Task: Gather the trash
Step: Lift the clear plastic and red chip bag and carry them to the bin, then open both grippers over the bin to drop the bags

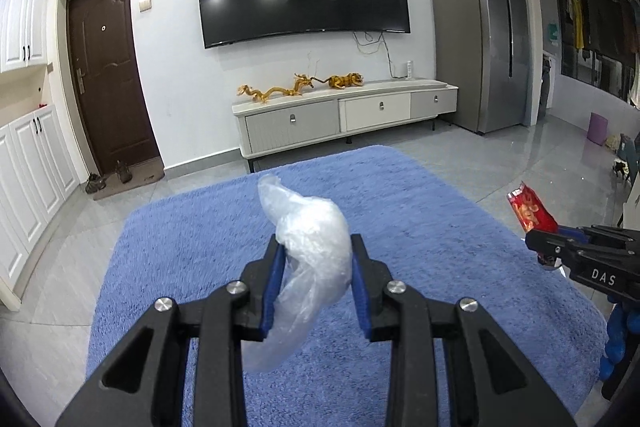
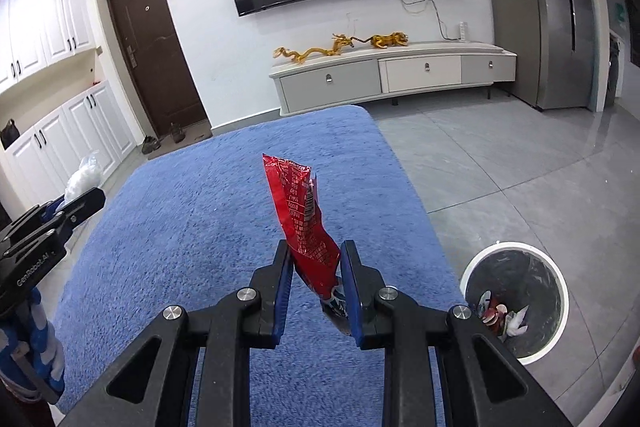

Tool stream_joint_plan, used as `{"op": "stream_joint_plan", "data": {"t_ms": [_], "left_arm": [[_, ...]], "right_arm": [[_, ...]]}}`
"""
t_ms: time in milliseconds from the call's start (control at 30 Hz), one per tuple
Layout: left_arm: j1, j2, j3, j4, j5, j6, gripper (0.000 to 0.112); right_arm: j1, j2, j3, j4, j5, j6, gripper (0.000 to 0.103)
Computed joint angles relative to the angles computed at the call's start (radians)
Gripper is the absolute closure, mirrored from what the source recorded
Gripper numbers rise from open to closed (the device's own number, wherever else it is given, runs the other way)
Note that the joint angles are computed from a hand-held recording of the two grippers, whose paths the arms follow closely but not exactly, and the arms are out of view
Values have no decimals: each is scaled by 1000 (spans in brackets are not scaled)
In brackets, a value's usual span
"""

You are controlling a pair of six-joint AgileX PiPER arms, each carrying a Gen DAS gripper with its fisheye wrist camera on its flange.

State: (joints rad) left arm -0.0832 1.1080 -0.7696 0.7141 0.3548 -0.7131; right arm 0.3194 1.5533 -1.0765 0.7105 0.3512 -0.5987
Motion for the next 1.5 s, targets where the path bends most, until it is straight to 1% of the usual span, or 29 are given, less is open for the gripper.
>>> {"op": "stream_joint_plan", "data": {"t_ms": [133, 300, 433, 500, 600, 767, 867, 900, 967, 1100, 1167, 1300, 1433, 1500], "left_arm": [[-78, 20, -23, 113, 60, -120, 82], [-174, 74, -84, 197, 136, -200, 82], [-261, 151, -163, 242, 194, -235, 82], [-304, 193, -203, 257, 218, -245, 82], [-346, 258, -267, 234, 231, -221, 82], [-415, 387, -398, 150, 246, -135, 82], [-430, 467, -490, 17, 234, -10, 83], [-431, 505, -537, -52, 231, 52, 82], [-426, 559, -603, -146, 225, 145, 83], [-429, 683, -767, -275, 254, 278, 83], [-424, 767, -886, -383, 289, 375, 83], [-430, 891, -1062, -486, 355, 478, 83], [-427, 1052, -1301, -624, 466, 575, 82], [-429, 1127, -1417, -666, 524, 598, 82]], "right_arm": [[-38, -7, 15, 59, -7, -83, 81], [-86, -9, 23, 176, -1, -210, 81], [-158, 0, 27, 295, 22, -340, 80], [-194, 3, 28, 332, 32, -380, 80], [-261, 11, 28, 379, 58, -433, 80], [-383, 44, 24, 441, 102, -492, 80], [-444, 75, 11, 451, 123, -493, 80], [-461, 86, 6, 452, 128, -492, 80], [-486, 107, -8, 449, 135, -485, 80], [-523, 155, -47, 439, 142, -468, 80], [-536, 182, -70, 429, 145, -453, 80], [-556, 251, -125, 378, 135, -390, 79], [-574, 338, -210, 283, 138, -281, 79], [-583, 387, -261, 224, 146, -217, 79]]}}
